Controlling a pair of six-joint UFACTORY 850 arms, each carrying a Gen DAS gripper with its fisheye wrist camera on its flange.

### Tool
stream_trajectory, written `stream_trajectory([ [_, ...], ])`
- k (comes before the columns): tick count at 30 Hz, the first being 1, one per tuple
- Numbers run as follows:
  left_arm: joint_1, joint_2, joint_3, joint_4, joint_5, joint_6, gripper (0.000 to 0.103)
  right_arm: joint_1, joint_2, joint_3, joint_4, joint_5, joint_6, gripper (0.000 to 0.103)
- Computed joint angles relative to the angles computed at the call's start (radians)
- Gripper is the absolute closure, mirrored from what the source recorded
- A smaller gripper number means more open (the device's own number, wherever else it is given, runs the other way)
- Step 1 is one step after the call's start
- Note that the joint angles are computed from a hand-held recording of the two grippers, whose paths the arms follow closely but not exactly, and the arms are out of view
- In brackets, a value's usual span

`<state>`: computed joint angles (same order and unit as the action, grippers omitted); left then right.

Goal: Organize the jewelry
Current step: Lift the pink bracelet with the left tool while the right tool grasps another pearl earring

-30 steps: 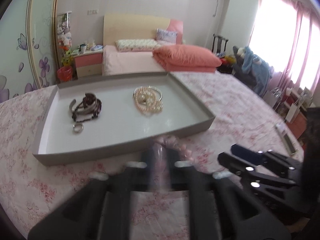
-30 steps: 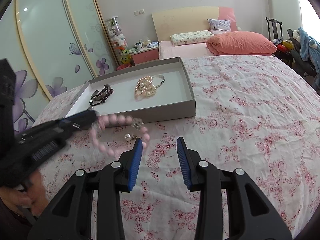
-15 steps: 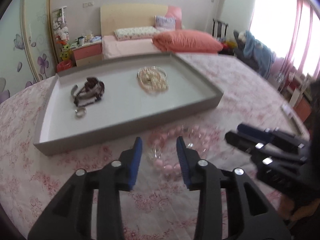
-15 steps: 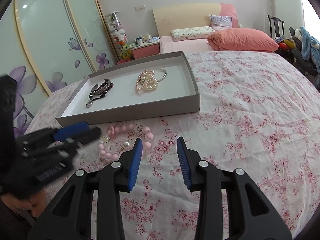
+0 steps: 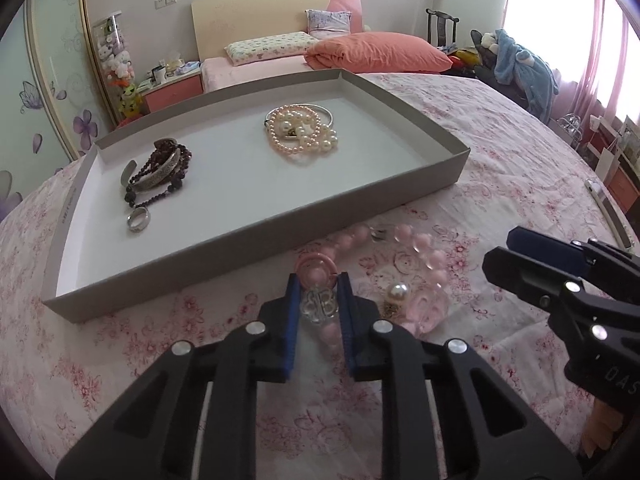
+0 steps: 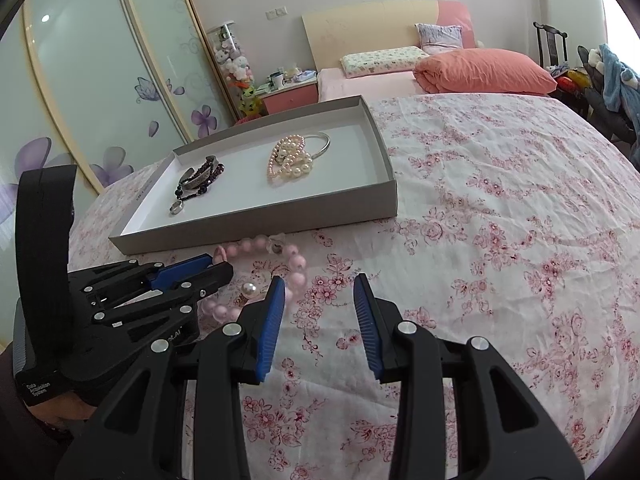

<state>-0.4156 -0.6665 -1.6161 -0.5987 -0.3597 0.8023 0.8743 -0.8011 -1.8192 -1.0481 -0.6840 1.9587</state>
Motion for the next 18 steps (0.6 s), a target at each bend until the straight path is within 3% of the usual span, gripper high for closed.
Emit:
stream_trajectory([
  [10,0.025,0.069,0.062,-0.515,-0.042,0.471,0.084,0.004,0.005,0.007,-0.011,-0.007,0.009,0.066],
  [18,0.050,0.103,0.087,-0.656,-0.095,0.567,0.084,0.004,0.001,-0.003,0.012,-0.004,-0.026,0.066],
])
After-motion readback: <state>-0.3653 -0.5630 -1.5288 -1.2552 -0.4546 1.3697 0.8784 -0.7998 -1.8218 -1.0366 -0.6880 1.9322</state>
